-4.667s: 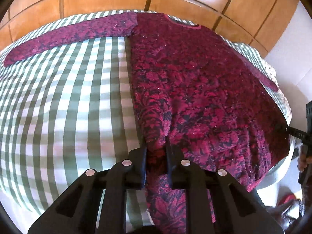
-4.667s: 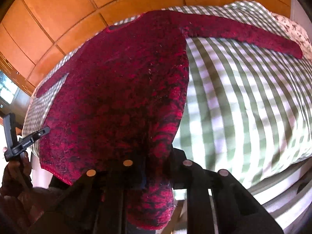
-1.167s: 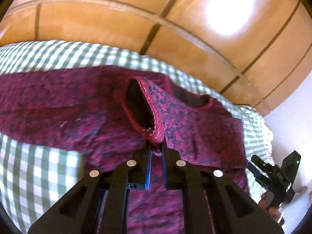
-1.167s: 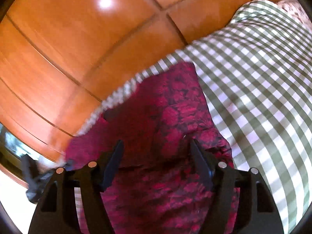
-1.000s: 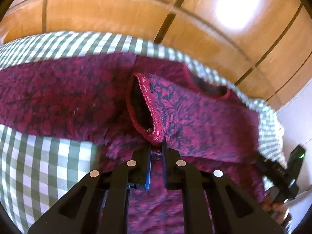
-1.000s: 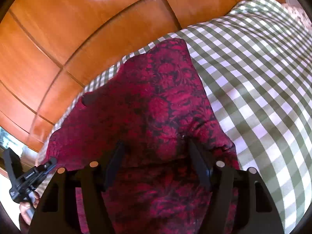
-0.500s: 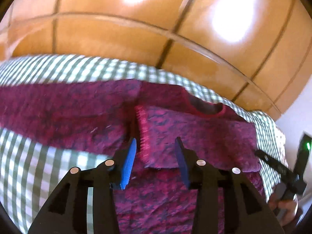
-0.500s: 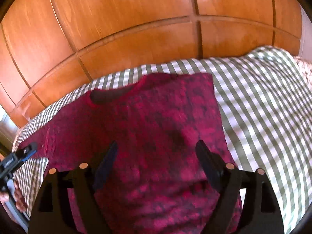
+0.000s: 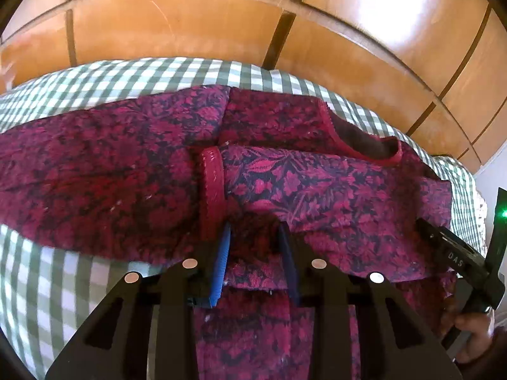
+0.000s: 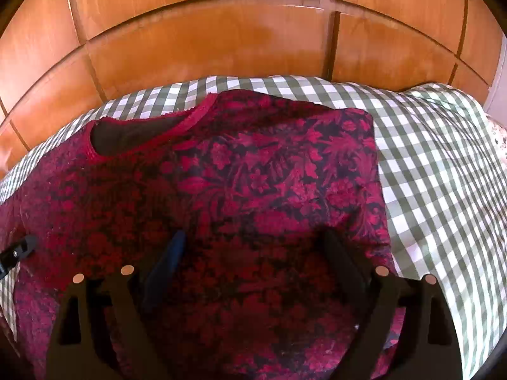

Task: Fold small clothes

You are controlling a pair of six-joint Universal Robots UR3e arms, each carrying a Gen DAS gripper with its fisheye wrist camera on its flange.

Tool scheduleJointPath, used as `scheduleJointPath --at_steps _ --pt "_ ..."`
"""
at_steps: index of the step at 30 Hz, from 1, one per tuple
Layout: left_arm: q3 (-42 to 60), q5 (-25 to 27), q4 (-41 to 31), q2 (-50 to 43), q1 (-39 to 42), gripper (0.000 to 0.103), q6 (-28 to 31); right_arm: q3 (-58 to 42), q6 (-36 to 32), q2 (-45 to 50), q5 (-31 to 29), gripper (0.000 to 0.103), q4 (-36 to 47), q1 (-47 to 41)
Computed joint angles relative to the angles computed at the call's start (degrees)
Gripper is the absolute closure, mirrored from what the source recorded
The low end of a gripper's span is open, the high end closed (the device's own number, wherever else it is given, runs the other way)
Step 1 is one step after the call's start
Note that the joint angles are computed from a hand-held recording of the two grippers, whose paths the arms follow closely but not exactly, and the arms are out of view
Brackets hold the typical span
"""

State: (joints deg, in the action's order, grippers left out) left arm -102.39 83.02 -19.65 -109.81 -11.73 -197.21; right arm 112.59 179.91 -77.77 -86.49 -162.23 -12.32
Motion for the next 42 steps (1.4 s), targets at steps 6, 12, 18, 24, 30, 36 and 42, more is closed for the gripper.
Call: scheduleJointPath --at_steps 6,12,18,24,30,36,42 --pt "-13.2 5.5 2.9 12.0 -0.1 0.034 -4.0 12.7 1.2 -14.5 4.0 0.003 -1.6 -1.4" --pt "-24.5 6.3 0.8 24.5 1.9 0.034 -3.6 22.8 1.5 -26.8 3.3 0.002 2.7 1.2" --pt "-35.8 2.1 -3.2 40.0 7.9 0.034 -1.1 27.6 1.8 -27.9 -4.8 0.002 4.2 9.8" --pt "-45.4 -9.2 -19.5 63.6 26.5 0.034 7.2 38.2 5.6 -29.4 -6.1 0.002 -9.9 11.0" --pt "-43.5 -27.4 -58.0 86.4 62.3 0.034 29.7 39.4 5.9 -27.5 -7.6 0.002 -14.5 12.5" --pt "-41.2 -31.7 -46.9 69.2 75.1 0.041 32.6 39.6 5.9 -27.9 -7.6 0.002 -14.6 12.5" --pt "-36.7 -29.2 -23.1 43.4 74.0 0.041 21.9 39.3 6.5 -27.0 -9.1 0.002 -15.1 13.7"
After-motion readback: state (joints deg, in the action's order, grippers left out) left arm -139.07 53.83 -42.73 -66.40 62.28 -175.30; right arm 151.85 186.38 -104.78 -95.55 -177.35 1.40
